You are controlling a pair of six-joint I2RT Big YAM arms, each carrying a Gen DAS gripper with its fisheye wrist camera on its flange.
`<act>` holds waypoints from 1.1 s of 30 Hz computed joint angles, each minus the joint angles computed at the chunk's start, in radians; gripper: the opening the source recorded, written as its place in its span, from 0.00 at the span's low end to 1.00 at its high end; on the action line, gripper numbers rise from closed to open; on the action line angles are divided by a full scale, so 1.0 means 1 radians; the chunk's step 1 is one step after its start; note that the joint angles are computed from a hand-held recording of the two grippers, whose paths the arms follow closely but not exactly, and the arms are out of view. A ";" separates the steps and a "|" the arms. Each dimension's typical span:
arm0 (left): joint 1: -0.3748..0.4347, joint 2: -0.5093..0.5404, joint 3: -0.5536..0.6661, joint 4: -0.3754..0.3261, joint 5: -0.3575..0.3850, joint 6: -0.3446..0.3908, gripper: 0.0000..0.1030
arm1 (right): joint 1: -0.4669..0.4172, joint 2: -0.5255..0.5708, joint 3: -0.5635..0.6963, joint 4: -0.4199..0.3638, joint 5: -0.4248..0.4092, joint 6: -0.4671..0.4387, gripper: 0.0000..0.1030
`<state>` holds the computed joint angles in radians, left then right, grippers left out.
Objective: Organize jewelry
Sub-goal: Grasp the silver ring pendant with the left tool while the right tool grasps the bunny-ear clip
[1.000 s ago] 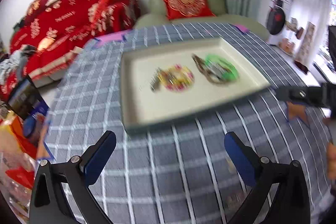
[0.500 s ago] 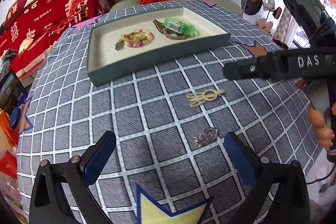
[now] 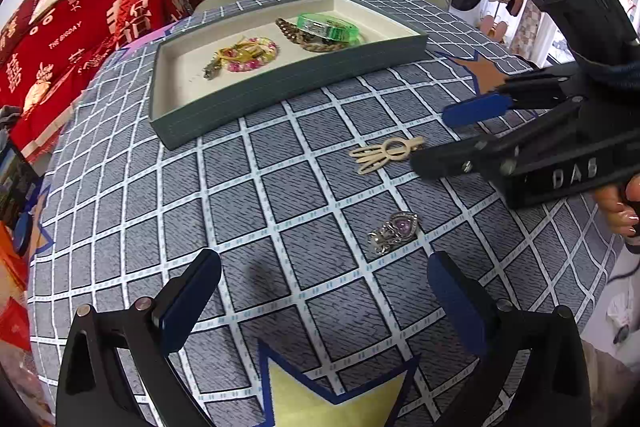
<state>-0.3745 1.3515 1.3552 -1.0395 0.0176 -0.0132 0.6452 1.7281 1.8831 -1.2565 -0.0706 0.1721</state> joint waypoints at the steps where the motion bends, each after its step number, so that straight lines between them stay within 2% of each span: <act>1: -0.001 0.002 0.001 -0.003 0.004 0.005 1.00 | 0.008 0.005 0.006 -0.004 0.009 -0.024 0.67; 4: -0.005 0.003 -0.001 -0.004 0.000 0.017 1.00 | 0.027 0.026 0.032 -0.022 0.041 -0.084 0.67; 7: -0.001 0.000 -0.004 -0.008 0.006 0.018 1.00 | 0.027 0.049 0.060 -0.040 0.038 -0.103 0.51; 12: 0.005 -0.005 -0.003 -0.011 0.013 0.021 1.00 | 0.029 0.072 0.089 -0.052 0.046 -0.130 0.47; 17: 0.001 0.002 0.006 -0.014 0.014 0.029 0.98 | 0.042 0.074 0.090 -0.053 0.082 -0.154 0.38; 18: 0.000 0.005 0.008 -0.014 0.013 0.032 0.97 | 0.044 0.073 0.089 -0.051 0.085 -0.154 0.35; 21: -0.003 0.006 0.005 -0.001 0.009 0.031 0.97 | 0.048 0.077 0.096 -0.054 0.096 -0.145 0.18; 22: -0.005 0.006 0.006 0.000 0.009 0.032 0.95 | 0.048 0.077 0.097 -0.056 0.098 -0.137 0.16; 23: -0.007 0.006 0.007 0.000 0.009 0.034 0.89 | 0.048 0.077 0.097 -0.055 0.098 -0.130 0.16; 26: -0.009 0.014 0.019 -0.011 0.024 0.035 0.83 | 0.043 0.073 0.088 -0.043 0.090 -0.095 0.15; 28: -0.012 0.021 0.029 -0.015 0.033 0.042 0.74 | 0.037 0.073 0.088 -0.041 0.084 -0.065 0.15; 33: -0.022 0.037 0.046 -0.019 0.063 0.065 0.73 | 0.025 0.070 0.084 -0.039 0.074 -0.029 0.09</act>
<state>-0.3963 1.3885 1.4007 -1.0582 0.0810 0.0521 0.6699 1.7979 1.9669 -1.2952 0.0033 0.1428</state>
